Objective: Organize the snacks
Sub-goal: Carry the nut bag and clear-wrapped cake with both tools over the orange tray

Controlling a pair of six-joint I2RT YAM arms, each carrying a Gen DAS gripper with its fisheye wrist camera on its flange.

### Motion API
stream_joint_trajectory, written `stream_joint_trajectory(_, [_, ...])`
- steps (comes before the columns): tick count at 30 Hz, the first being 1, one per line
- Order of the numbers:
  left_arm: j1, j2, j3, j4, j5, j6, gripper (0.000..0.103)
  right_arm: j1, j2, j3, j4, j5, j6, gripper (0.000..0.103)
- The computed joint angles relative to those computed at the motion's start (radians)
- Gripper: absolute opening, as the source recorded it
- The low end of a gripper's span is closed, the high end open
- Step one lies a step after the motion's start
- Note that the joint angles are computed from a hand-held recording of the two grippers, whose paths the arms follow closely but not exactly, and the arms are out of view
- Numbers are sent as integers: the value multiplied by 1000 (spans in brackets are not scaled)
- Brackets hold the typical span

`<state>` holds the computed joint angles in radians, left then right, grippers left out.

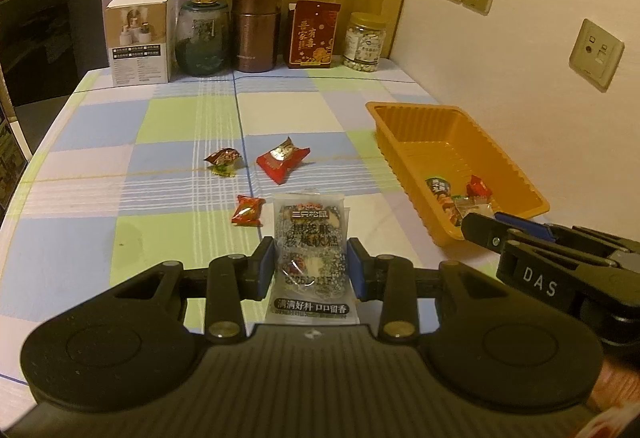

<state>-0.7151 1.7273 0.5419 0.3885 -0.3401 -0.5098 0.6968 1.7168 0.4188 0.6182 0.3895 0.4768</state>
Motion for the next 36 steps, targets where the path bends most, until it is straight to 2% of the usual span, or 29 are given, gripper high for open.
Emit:
stream_joint_trajectory(12, [-54, 58, 108, -33, 16, -3, 34, -93, -97, -67, -18, -20, -21, 24])
stream_joint_trajectory(22, [-93, 164, 274, -77, 48, 16, 34, -248, -164, -121, -14, -83, -68, 24])
stream_joint_trajectory(36, [-122, 327, 501, -140, 84, 44, 34, -457, -109, -115, 47, -205, -154, 24])
